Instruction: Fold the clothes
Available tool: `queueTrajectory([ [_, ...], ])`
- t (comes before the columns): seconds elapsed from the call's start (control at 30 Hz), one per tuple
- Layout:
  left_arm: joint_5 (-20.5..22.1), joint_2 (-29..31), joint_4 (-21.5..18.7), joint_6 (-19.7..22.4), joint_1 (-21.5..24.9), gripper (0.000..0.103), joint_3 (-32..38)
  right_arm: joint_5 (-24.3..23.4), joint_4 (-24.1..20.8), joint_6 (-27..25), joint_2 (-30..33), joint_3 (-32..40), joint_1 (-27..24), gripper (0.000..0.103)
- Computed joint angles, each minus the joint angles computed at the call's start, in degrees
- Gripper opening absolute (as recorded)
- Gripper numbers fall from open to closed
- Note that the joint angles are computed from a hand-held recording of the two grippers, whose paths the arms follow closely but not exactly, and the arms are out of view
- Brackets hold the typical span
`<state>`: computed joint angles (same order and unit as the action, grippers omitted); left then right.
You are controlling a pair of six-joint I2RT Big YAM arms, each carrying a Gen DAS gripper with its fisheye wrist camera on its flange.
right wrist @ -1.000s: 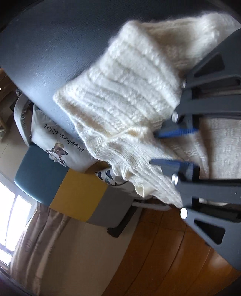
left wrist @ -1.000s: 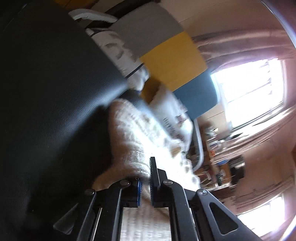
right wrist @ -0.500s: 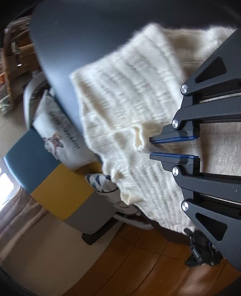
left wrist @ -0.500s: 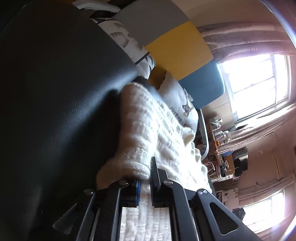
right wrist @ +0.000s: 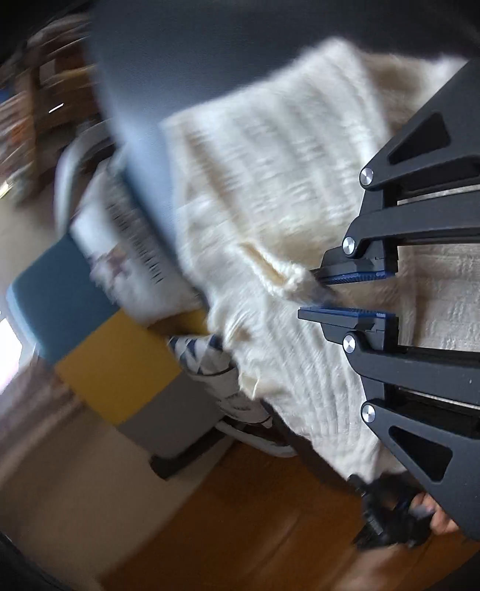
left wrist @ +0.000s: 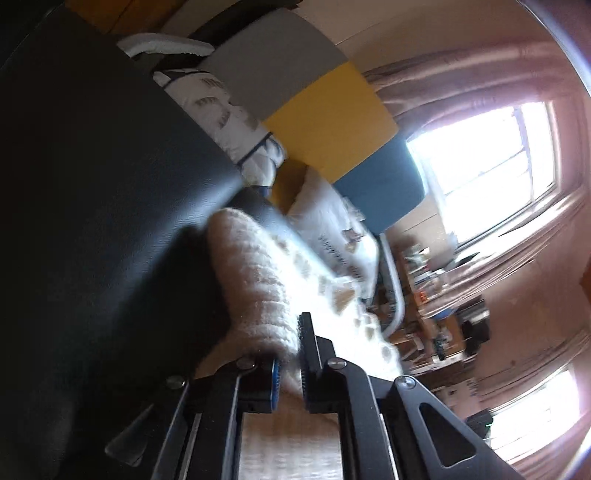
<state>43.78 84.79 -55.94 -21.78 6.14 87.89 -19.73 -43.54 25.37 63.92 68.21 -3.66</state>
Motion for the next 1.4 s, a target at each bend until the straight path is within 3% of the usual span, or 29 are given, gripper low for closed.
queueTrajectory([
  [0.07,-2.30,1.62,-4.75,2.35,-0.39,0.007,1.22,2.91,-3.28,-3.44,1.47,1.54,0.74,0.012],
  [0.2,3.38,2.41,-5.38,0.22,1.04,0.015,0.66,7.52,-7.99,-7.95,3.61,2.50,1.63,0.012],
  [0.33,5.35,3.79,-12.71,4.39,1.93,0.019,3.80,7.92,-7.19,-7.51,2.77,1.76,0.89,0.012],
  [0.5,4.29,1.39,-17.09,9.78,3.50,0.021,3.46,7.21,-6.19,-6.62,2.92,2.97,0.34,0.012],
  [0.63,5.63,-2.23,-15.65,11.48,4.73,0.021,1.88,7.24,-11.68,-9.89,4.79,4.59,0.38,0.013],
  [0.67,6.55,-3.00,-14.54,11.45,4.66,0.021,1.77,6.25,-11.99,-9.54,4.38,4.29,-0.27,0.014],
  [0.73,6.47,-3.34,-12.57,11.46,3.80,0.021,2.84,6.27,-11.49,-8.13,2.89,3.87,-1.48,0.028],
  [0.83,4.69,-1.96,-11.89,12.37,1.29,0.022,5.75,7.30,-9.91,-7.90,0.60,4.11,-2.20,0.030],
  [0.93,0.51,0.64,-13.60,15.29,-1.90,0.022,8.96,4.81,-8.52,-10.95,1.17,6.38,-0.98,0.030],
  [1.13,-12.54,2.96,-16.51,22.38,-6.43,0.021,8.40,11.81,-13.18,-20.83,10.13,12.26,4.51,0.030],
  [1.17,-11.40,2.19,-14.43,22.03,-6.16,0.021,6.82,12.33,-13.33,-21.23,11.11,12.01,4.36,0.030],
  [1.3,-6.86,1.56,-14.84,22.67,-4.16,0.021,6.60,8.49,-11.57,-20.15,10.99,10.41,2.26,0.030],
  [1.4,-4.15,1.99,-12.46,20.89,-3.00,0.021,8.33,9.32,-11.11,-20.47,10.38,11.27,2.79,0.030],
])
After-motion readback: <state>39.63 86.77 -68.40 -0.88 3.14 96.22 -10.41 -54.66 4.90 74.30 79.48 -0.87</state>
